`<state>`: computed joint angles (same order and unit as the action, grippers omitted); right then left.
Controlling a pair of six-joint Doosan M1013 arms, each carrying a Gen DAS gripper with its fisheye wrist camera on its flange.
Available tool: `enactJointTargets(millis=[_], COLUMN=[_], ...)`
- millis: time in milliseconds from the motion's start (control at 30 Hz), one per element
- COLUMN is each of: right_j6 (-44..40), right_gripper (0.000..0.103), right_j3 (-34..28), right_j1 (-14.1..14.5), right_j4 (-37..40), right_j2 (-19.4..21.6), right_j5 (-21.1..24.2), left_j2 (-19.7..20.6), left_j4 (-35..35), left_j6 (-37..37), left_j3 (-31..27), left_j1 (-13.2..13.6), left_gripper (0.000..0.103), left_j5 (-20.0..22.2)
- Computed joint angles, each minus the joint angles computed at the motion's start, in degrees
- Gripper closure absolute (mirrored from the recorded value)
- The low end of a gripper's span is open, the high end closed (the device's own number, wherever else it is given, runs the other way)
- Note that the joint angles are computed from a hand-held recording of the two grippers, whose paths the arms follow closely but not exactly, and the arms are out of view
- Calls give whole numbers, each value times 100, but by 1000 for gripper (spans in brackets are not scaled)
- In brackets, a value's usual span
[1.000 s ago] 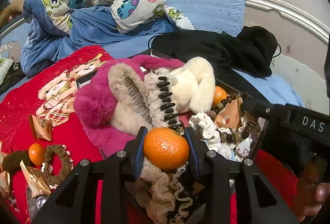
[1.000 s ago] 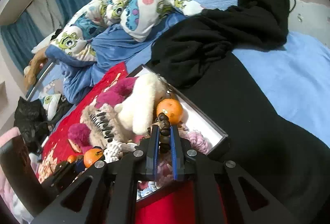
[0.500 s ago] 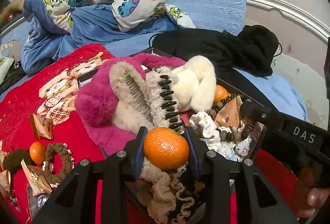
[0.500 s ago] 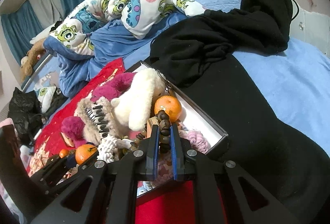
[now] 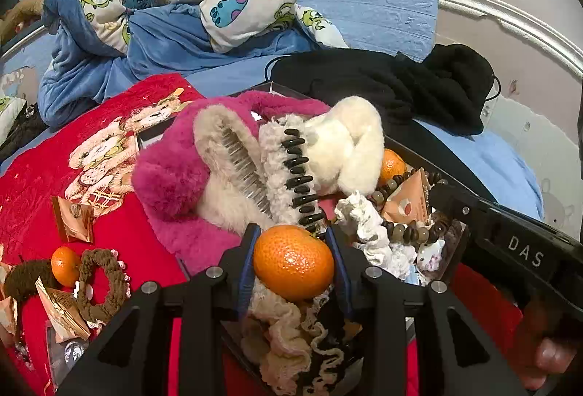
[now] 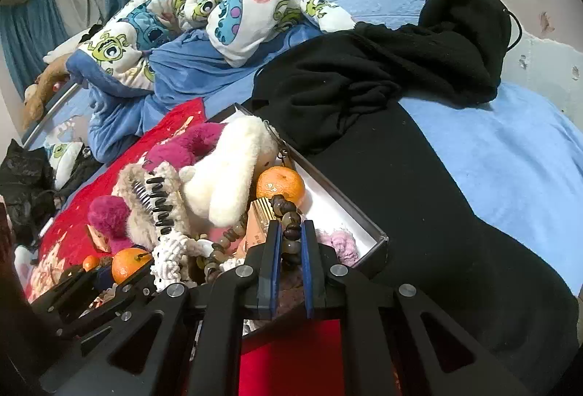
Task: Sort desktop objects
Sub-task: 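Lower the orange with the left tool while the right tool lowers the bracelet into the box, then open the left tool releasing the orange while the right tool releases the bracelet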
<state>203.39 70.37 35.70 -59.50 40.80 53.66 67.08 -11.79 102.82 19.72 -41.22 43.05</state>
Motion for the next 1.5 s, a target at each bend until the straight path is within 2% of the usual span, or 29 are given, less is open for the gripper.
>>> enactJointTargets(millis=[467, 667, 767, 933, 1033, 1067, 1100, 1167, 1233, 1267, 1300, 1333, 1367, 1433, 1500], right_j6=[-142, -369, -508, -133, -148, -166, -169, -139, -93, -86, -89, -95, -63, -51, -138], right_gripper=[93, 92, 92, 91, 87, 82, 74, 63, 54, 39, 13, 2, 0, 0, 0], right_j3=[-72, -188, -184, -22, -32, -52, -56, -40, -54, -65, -72, -88, -105, -155, -203], right_j1=[-6, 38, 28, 3, 15, 22, 28, 29, 52, 64, 71, 80, 96, 120, 113], right_j4=[91, 111, 127, 7, -38, -49, -73, -122, -221, -270, -304, -316, -371, -436, -308], right_j2=[30, 69, 70, -5, -7, 1, 2, -9, -1, 5, 8, 12, 24, 47, 54], right_j5=[93, 323, 207, -36, -17, 22, 11, -81, -22, 14, 38, 88, 167, 349, 438], left_j2=[-10, -34, 11, -34, -99, -123, -141, -142, -26, -37, -84, -143, -161, -62, -55], left_j4=[-1, 74, 9, 98, 738, 1130, 1329, 1318, 1173, 1186, 1267, 1303, 1182, 794, 768], left_j6=[-30, -75, -102, -34, -359, -570, -658, -600, -616, -634, -672, -667, -557, -320, -355], left_j3=[19, 59, -35, 70, 208, 265, 309, 313, 49, 76, 177, 302, 338, 99, 87], left_j1=[1, -6, 7, -5, -75, -112, -131, -123, -94, -93, -98, -101, -92, -54, -53], left_gripper=[65, 65, 65, 64, 44, 29, 20, 15, 7, 4, 2, 2, 1, 1, 1], left_j5=[-11, -42, 34, -91, -279, -355, -397, -357, -37, -83, -197, -338, -372, -49, -48])
